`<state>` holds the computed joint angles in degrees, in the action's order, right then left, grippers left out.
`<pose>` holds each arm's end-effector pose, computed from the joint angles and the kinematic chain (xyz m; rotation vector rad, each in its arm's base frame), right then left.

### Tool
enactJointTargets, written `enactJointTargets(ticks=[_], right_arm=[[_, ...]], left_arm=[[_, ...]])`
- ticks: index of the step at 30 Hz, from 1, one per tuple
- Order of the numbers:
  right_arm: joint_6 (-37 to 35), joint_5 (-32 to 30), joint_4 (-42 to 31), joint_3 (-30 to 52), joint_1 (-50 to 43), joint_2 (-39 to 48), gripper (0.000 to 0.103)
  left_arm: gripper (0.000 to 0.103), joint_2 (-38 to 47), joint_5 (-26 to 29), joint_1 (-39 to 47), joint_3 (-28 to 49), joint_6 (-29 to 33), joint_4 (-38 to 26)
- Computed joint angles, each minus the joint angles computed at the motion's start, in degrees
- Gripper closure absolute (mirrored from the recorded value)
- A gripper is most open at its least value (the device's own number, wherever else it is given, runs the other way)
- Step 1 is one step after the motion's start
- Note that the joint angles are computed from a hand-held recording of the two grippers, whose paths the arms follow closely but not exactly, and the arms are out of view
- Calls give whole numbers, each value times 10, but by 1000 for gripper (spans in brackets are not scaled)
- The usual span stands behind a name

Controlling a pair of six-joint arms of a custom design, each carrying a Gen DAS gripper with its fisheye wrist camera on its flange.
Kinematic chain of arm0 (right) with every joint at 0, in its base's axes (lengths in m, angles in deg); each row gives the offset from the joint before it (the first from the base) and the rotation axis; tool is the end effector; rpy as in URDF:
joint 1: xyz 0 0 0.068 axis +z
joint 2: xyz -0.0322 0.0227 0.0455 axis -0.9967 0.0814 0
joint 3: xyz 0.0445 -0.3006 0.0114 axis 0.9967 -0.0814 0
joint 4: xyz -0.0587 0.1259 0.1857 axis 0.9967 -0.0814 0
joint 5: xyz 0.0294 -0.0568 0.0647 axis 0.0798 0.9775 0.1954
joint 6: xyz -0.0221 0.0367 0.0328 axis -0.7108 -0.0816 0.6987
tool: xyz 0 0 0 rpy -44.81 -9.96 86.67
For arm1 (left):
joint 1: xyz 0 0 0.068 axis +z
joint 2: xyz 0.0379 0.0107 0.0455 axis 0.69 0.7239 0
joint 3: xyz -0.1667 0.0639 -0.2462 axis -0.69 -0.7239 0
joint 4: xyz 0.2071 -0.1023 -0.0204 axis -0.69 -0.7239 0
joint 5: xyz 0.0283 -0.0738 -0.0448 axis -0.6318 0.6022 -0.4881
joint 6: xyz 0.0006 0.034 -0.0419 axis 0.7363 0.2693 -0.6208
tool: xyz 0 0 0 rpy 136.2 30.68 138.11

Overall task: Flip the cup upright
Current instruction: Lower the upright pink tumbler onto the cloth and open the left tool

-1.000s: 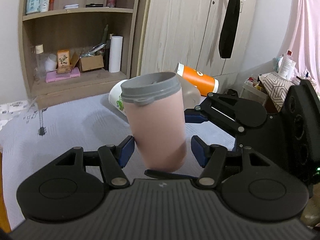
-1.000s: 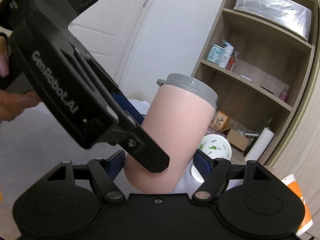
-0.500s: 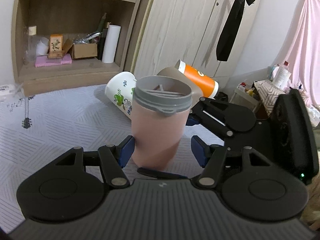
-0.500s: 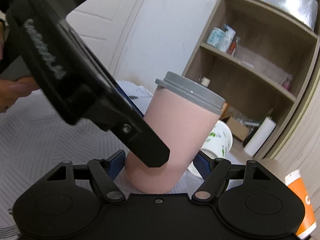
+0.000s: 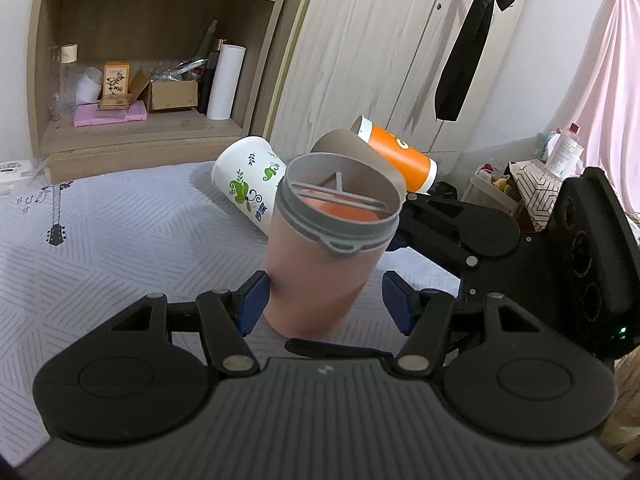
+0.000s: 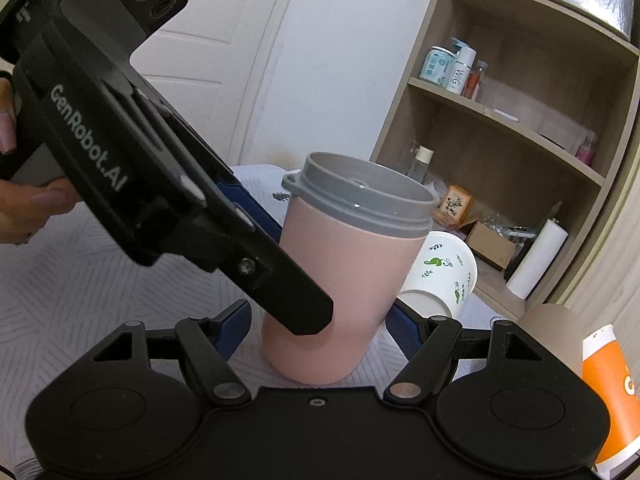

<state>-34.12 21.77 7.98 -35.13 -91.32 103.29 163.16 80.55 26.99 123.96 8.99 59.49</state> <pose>0.2256 -0.0098 0.1278 -0.6928 1.9154 -0.0038 0.3222 -0.1180 0.1749 0.7747 2.0995 -0.8008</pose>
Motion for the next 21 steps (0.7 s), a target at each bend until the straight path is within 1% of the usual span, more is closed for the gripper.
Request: enactJointTargets(ticks=[6, 8, 13, 18, 19, 21], right_arm=[[5, -19, -40, -1, -13, -32, 24], [12, -20, -30, -5, -14, -30, 24], [18, 12, -1, -12, -1, -18, 24], [41, 7, -11, -6, -6, -20, 23], [47, 9, -6, -8, -5, -19, 23], [63, 20, 25, -17, -2, -8, 23]], left_arm=[[41, -7, 2, -2, 1, 5, -10], [41, -6, 1, -2, 8, 1, -18], [41, -3, 5, -1, 15, -11, -24], [40, -10, -1, -4, 7, -9, -25], [39, -12, -6, -5, 5, -10, -25], [39, -14, -18, -8, 3, -14, -21]])
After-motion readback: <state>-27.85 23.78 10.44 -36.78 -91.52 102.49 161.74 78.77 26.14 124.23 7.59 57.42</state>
